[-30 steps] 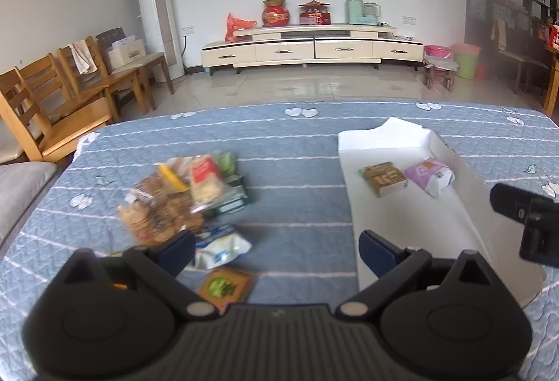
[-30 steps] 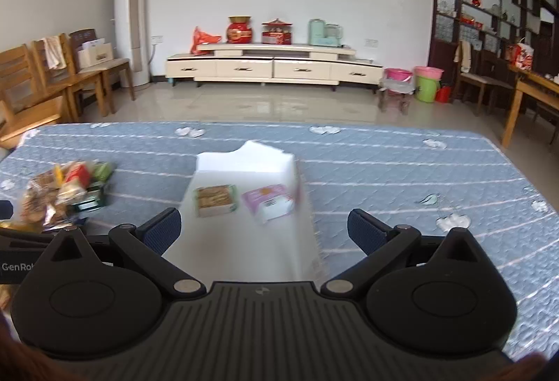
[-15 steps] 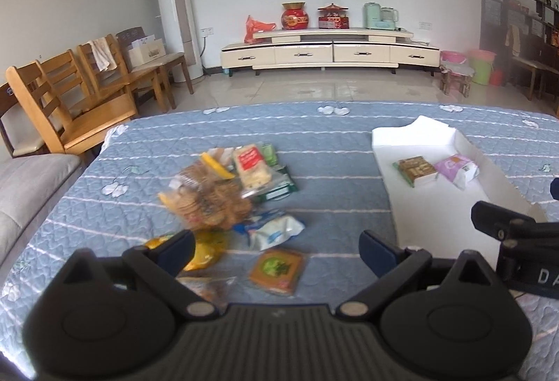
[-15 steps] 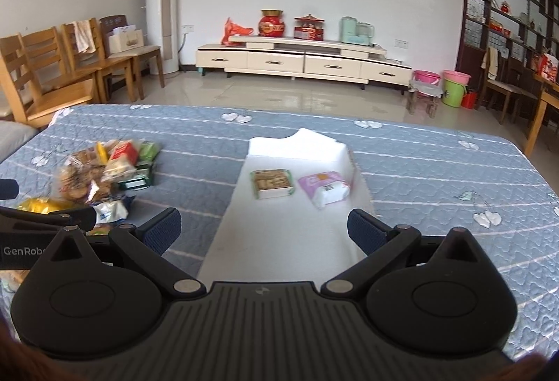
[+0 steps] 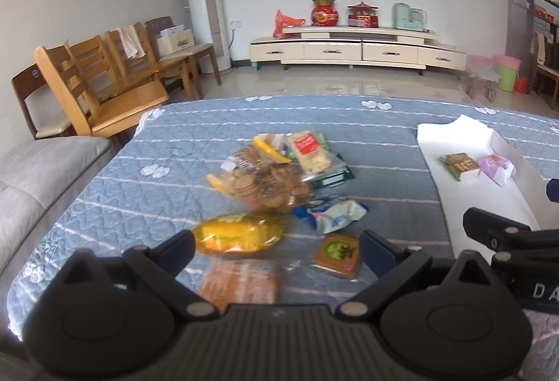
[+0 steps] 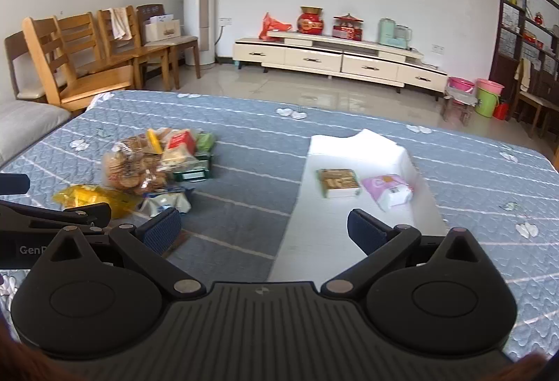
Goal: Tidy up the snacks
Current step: 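Move both open tools back over the snack pile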
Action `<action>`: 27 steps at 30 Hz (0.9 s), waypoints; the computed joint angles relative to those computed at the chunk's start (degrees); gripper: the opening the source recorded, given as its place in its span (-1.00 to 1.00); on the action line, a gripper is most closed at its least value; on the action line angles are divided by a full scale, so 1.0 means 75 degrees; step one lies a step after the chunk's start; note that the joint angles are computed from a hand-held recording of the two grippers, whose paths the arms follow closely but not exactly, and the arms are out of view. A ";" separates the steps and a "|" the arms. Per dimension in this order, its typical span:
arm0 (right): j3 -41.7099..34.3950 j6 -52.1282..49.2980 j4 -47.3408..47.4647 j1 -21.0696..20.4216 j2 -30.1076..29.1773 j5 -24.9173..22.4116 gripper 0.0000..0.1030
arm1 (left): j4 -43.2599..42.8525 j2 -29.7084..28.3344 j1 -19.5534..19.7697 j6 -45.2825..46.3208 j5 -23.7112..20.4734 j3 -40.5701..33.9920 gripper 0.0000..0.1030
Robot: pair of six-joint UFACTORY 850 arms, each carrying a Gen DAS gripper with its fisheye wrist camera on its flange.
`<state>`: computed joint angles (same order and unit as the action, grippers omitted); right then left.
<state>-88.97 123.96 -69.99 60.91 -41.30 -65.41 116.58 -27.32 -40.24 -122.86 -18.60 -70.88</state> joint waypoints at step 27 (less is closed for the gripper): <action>-0.0917 -0.0471 -0.0250 -0.0299 -0.0973 0.1400 1.00 | 0.2375 -0.0386 0.0920 -0.2669 0.0236 0.0439 0.97</action>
